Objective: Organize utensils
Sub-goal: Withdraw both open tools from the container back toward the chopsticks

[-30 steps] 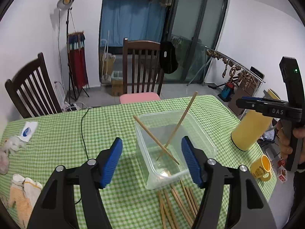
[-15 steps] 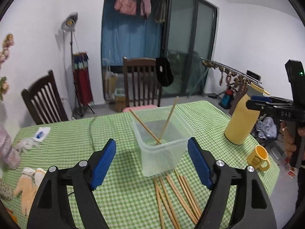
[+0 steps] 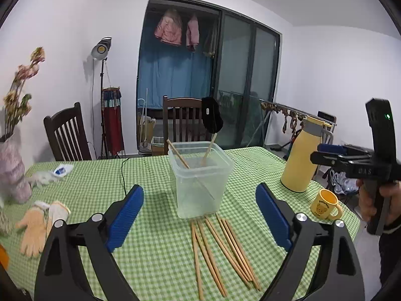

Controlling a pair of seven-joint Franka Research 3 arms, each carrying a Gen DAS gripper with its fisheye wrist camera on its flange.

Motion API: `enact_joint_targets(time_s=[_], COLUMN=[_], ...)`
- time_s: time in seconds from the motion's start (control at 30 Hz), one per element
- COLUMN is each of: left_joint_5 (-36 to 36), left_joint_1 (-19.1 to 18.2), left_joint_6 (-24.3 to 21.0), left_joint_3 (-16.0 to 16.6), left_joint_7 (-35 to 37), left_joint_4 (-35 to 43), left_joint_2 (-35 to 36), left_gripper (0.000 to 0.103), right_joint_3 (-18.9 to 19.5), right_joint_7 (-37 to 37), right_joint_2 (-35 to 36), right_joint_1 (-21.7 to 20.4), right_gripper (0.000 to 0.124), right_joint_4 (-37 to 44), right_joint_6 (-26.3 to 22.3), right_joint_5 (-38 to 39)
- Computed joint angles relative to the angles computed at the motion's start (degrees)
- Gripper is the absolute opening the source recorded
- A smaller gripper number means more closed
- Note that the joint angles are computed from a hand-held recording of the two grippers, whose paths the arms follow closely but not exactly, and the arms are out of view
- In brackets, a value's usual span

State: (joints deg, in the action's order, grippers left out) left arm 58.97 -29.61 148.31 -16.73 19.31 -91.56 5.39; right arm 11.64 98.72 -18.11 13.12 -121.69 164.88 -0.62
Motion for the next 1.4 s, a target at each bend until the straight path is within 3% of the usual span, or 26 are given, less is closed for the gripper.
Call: enact_joint_targets(time_s=[0.23, 0.4, 0.57, 0.63, 0.7, 0.8, 0.97, 1.03, 1.2, 1.4], left_joint_5=[8.64, 13.83, 19.29, 20.48, 21.4, 23.12, 27.26, 25.47, 25.32, 24.85], left_joint_1=[-1.44, -1.76, -3.37, -4.05, -4.43, -4.05, -3.25, -3.12, -4.15, -4.83], left_joint_6=[-6.01, -7.42, -15.56, -16.61, -16.36, -12.95, -11.64, -11.82, -15.78, -15.17], left_joint_3=[-1.64, -3.52, -5.77, -6.03, -6.11, -5.91, -6.92, -7.36, -8.81, -8.76], left_joint_7=[-10.41, -14.76, -19.62, -21.83, -23.79, -28.87, -43.28, -42.79, -42.1, -43.32], left_joint_4=[-5.62, -10.0, -11.53, -13.1, -14.84, -18.99, -26.11, -27.07, -28.96, -29.93], left_joint_2=[-2.72, -4.94, -4.54, -4.44, -4.62, -5.93, -9.04, -9.0, -8.74, -8.41], left_gripper=[0.091, 0.095, 0.096, 0.096, 0.096, 0.096, 0.096, 0.096, 0.096, 0.096], right_joint_3=[1.79, 8.31, 12.88, 14.73, 18.62, 27.44, 34.76, 37.86, 38.34, 37.46], right_joint_7=[2.48, 7.1, 9.32, 9.97, 11.27, 14.48, 17.69, 19.66, 22.8, 28.23], right_joint_2=[-5.67, -10.87, -14.94, -15.97, -18.09, -23.36, -28.08, -30.06, -29.22, -30.89], right_joint_1=[0.36, -5.68, -8.36, -9.21, -12.33, -20.01, -24.11, -25.91, -22.76, -19.44], right_gripper=[0.074, 0.078, 0.085, 0.087, 0.088, 0.093, 0.093, 0.093, 0.093, 0.094], right_joint_4=[-9.81, -16.48, -23.0, -24.91, -27.17, -29.92, -33.15, -33.54, -35.61, -38.9], right_joint_6=[6.07, 10.15, 14.0, 15.46, 17.19, 18.85, 19.73, 18.53, 17.3, 15.35], right_joint_5=[2.69, 0.62, 0.01, 0.47, 0.52, 0.81, 2.18, 2.19, 0.8, 0.55])
